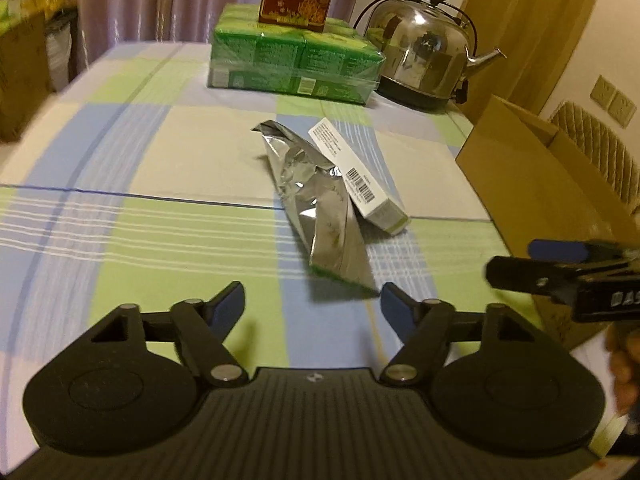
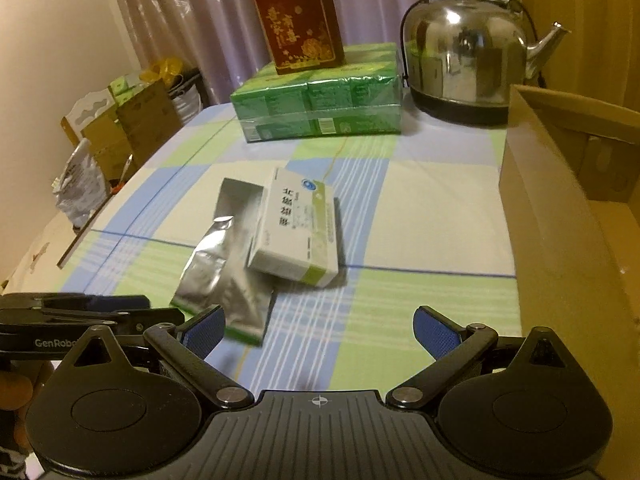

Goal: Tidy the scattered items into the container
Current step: 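Grasp the silver foil packet with the left tool while the right tool approaches the white medicine box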

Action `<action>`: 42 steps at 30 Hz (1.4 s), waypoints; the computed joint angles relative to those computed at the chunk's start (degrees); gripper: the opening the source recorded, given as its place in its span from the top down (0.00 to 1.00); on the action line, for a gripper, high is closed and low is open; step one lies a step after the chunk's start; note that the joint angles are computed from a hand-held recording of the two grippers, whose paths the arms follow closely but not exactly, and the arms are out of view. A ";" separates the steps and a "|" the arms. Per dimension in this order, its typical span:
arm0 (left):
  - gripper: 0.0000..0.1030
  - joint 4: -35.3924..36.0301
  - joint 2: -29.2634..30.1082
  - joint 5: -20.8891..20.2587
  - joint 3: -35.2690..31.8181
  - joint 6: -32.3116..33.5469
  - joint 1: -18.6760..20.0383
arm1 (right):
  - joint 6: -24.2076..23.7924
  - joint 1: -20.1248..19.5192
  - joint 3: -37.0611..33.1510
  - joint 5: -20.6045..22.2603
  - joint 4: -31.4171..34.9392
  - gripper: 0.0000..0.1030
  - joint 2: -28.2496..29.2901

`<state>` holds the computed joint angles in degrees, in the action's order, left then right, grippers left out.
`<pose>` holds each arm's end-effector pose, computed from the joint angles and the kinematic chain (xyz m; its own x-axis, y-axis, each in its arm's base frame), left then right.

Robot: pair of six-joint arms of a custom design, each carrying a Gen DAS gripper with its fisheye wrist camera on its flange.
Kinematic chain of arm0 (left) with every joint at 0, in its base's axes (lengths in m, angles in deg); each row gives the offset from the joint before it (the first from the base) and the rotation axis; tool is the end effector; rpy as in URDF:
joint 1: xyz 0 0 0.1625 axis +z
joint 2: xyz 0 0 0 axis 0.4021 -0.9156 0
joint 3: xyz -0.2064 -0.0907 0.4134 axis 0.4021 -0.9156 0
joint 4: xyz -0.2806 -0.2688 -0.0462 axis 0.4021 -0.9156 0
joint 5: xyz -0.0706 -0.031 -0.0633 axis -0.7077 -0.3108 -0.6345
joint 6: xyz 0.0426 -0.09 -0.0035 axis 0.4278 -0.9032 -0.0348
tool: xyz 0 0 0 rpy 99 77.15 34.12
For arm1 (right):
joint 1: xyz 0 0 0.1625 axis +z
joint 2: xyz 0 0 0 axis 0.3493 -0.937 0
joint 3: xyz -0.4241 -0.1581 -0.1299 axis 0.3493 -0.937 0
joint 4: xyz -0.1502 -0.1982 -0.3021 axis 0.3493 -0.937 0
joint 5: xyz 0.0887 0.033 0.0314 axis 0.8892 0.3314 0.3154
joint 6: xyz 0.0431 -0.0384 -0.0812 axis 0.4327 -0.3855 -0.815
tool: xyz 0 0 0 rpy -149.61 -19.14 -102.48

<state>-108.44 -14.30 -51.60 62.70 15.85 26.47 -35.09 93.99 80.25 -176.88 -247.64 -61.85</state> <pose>-0.1384 -0.4653 0.2748 -0.8544 0.2188 -0.4713 0.4462 0.7737 -0.4497 0.3120 -0.4764 0.1228 -0.8062 -0.3152 0.5008 -0.5429 0.7306 -0.4142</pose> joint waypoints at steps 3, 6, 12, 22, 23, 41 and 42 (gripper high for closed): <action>0.49 -1.66 2.02 -2.19 -1.66 0.86 2.04 | -0.30 -0.77 -1.46 0.55 0.30 0.05 0.94; 0.63 -2.38 3.71 -3.07 -2.88 2.04 3.38 | -0.60 -1.19 -2.58 0.80 0.48 0.05 1.91; 0.88 -3.99 5.02 -5.79 -3.40 2.90 5.46 | -0.78 -2.02 -5.33 2.01 1.06 0.05 4.26; 0.91 -3.91 1.63 1.34 -1.08 7.91 3.90 | -0.64 -2.43 -11.09 2.88 3.04 0.05 9.28; 0.94 -3.75 1.34 2.72 -0.90 8.43 3.64 | -0.76 -2.34 -11.63 2.54 3.10 0.05 9.80; 0.77 -6.75 0.68 4.69 0.47 13.34 3.88 | -1.63 -0.65 -14.66 -4.59 5.67 0.30 13.00; 0.73 -6.65 0.66 4.68 0.37 13.31 3.88 | -2.08 -0.51 -14.12 -5.12 5.50 0.30 12.65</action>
<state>-115.09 -13.64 -46.92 63.07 29.16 30.34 -37.18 93.48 66.13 -182.00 -242.14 -49.20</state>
